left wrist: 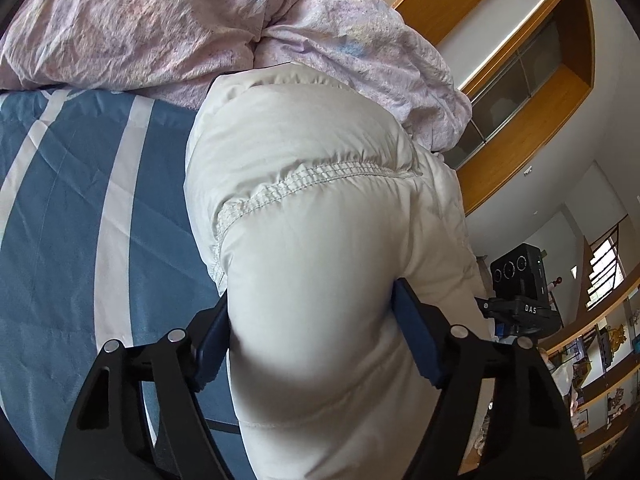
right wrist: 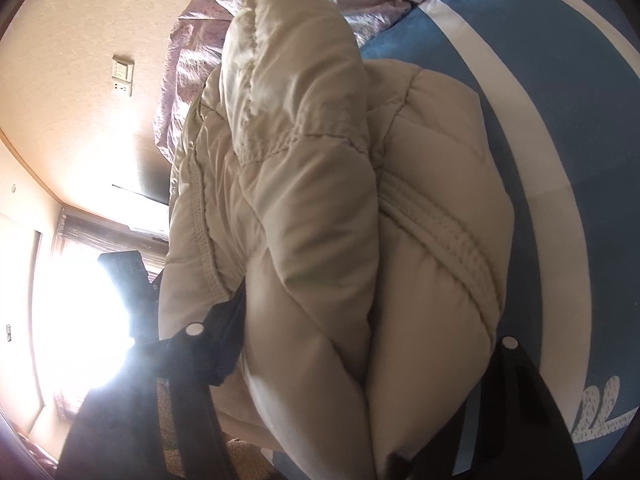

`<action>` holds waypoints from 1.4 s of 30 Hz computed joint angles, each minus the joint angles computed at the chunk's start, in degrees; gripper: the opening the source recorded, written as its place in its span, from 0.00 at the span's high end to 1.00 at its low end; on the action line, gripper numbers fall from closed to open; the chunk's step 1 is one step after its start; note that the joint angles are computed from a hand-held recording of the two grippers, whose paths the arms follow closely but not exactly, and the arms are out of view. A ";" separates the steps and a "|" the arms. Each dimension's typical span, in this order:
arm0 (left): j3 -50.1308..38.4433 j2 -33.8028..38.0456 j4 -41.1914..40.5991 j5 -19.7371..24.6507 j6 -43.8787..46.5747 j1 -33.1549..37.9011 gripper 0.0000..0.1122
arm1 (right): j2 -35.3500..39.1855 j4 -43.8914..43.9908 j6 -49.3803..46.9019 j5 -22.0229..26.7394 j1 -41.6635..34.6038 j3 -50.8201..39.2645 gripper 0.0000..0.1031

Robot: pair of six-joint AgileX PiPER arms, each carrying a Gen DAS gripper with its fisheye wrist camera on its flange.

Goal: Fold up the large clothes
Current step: 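Lift and roll the jacket bundle over with both grippers, then lower the rolled bundle onto the bed and press it with both grippers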

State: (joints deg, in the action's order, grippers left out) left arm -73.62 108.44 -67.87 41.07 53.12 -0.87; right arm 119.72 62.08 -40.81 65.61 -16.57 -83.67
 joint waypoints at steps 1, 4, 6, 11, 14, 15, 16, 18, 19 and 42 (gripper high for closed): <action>-0.13 -0.19 0.05 -0.21 0.09 0.15 0.33 | 0.22 0.17 0.28 0.09 0.21 -0.55 0.40; -1.33 -0.65 1.05 -1.00 -0.30 1.25 0.35 | 1.12 0.00 1.09 0.82 0.51 -3.02 0.42; -2.47 -0.68 1.67 -1.86 -0.64 2.12 0.36 | 2.25 -0.75 2.78 1.46 1.39 -6.49 0.43; -5.19 -0.09 2.84 -3.31 -1.43 6.02 0.37 | 7.69 -3.08 9.34 2.21 6.52 -18.93 0.45; -6.09 0.44 3.81 -3.85 -1.70 8.28 0.37 | 11.74 -5.26 14.13 2.64 10.15 -27.45 0.45; -6.45 0.56 4.33 -3.79 -2.01 9.07 0.37 | 13.16 -5.99 15.65 2.69 11.34 -30.28 0.45; -6.72 0.65 4.69 -3.78 -2.24 9.81 0.37 | 14.20 -6.54 16.79 2.84 12.10 -32.45 0.45; -7.15 0.86 5.54 -3.75 -2.79 11.28 0.37 | 16.45 -7.91 18.94 3.04 13.92 -36.98 0.45; -7.24 0.94 5.80 -3.75 -2.85 11.84 0.37 | 17.98 -8.62 20.18 3.48 14.45 -39.95 0.45; 0.59 -7.03 32.80 -25.82 -22.88 7.57 0.16 | -13.33 -38.23 30.36 -37.44 23.38 -2.14 0.14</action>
